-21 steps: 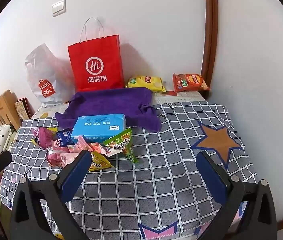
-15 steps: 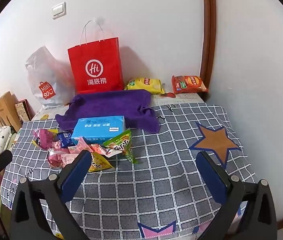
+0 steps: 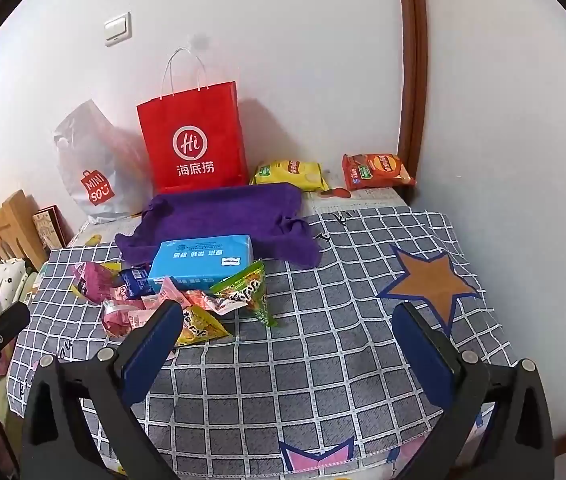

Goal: Organize snacks

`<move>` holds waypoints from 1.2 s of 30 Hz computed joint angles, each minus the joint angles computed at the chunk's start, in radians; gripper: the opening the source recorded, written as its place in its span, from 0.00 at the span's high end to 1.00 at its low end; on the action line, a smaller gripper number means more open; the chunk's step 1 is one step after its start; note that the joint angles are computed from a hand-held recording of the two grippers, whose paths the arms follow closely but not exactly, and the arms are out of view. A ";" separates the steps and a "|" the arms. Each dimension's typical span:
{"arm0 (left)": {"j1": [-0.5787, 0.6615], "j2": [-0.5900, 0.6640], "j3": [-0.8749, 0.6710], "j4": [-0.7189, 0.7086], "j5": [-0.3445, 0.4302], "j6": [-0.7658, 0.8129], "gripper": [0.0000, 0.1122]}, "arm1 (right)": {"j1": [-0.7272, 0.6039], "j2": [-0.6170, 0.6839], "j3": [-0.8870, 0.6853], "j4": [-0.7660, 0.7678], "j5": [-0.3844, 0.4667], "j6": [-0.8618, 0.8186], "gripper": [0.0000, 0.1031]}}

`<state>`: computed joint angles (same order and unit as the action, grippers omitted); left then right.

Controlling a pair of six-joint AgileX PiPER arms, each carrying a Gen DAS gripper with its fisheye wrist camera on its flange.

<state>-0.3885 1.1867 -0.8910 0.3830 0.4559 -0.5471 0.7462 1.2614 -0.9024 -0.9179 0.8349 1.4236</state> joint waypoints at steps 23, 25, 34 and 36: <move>-0.015 -0.010 0.007 0.042 0.000 -0.042 0.08 | 0.035 -0.016 0.019 -0.030 0.021 0.047 0.01; -0.020 -0.010 0.008 0.060 0.001 -0.061 0.08 | 0.034 -0.017 0.019 -0.029 0.020 0.045 0.01; -0.023 -0.010 0.008 0.065 0.000 -0.066 0.08 | 0.038 -0.021 0.017 -0.030 0.025 0.045 0.01; -0.024 -0.010 0.009 0.069 0.001 -0.070 0.08 | 0.037 -0.023 0.018 -0.030 0.027 0.044 0.01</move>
